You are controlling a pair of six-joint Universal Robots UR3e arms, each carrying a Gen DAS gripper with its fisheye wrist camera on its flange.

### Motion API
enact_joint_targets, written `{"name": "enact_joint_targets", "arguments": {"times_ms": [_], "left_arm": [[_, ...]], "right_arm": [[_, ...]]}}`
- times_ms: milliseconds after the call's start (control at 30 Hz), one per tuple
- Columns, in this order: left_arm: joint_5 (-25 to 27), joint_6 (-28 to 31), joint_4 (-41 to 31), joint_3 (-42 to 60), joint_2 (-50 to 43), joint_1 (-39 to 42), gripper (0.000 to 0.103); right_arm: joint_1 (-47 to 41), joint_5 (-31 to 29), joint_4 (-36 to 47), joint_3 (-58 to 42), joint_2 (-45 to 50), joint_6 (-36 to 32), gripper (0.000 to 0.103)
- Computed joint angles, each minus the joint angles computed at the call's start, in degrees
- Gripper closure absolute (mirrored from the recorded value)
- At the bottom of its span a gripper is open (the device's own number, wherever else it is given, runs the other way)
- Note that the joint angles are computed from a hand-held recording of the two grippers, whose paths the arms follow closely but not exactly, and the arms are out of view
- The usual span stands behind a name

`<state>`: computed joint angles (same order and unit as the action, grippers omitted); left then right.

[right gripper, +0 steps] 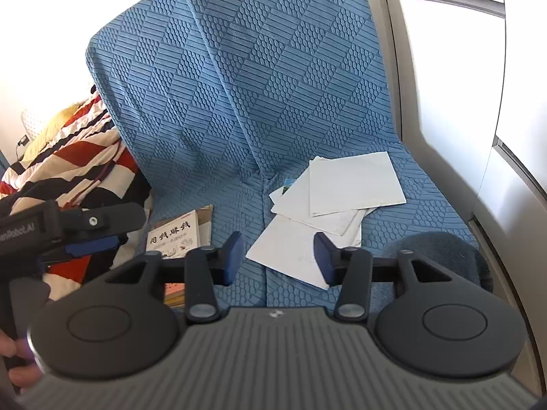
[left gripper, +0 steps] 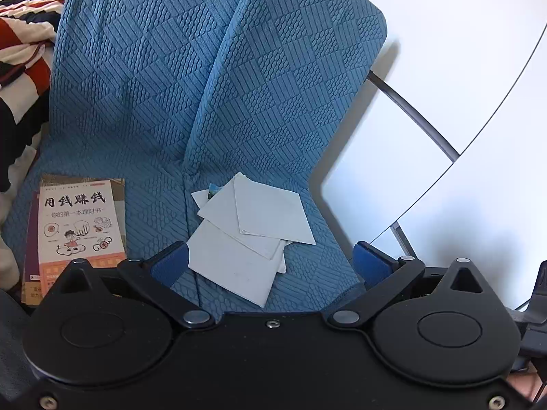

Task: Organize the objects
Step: 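Raise both grippers away from the book stack toward the white sheets, then lower both open grippers onto the edge of the white paper sheets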

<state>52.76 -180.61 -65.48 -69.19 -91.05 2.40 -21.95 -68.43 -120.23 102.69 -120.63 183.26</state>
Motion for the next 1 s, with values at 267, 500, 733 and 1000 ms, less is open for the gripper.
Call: {"name": "enact_joint_targets", "arguments": {"times_ms": [267, 500, 733, 1000], "left_arm": [[1.44, -1.91, 2.80, 0.19, -3.04, -2.57, 0.001], [4.05, -4.84, 7.25, 0.18, -8.10, -5.75, 0.001], [6.30, -8.30, 12.83, 0.05, -14.88, -8.10, 0.001], [8.39, -10.30, 14.69, 8.80, -27.51, -11.64, 0.004]], "right_arm": [[-4.38, 2.45, 0.15, 3.02, -2.55, -2.02, 0.017], [-9.42, 4.74, -3.37, 10.39, -5.38, -4.13, 0.017], [-11.39, 6.67, -21.65, 23.50, -2.10, -3.11, 0.017], [-10.42, 1.92, -48.93, 30.51, 15.38, 2.00, 0.018]]}}
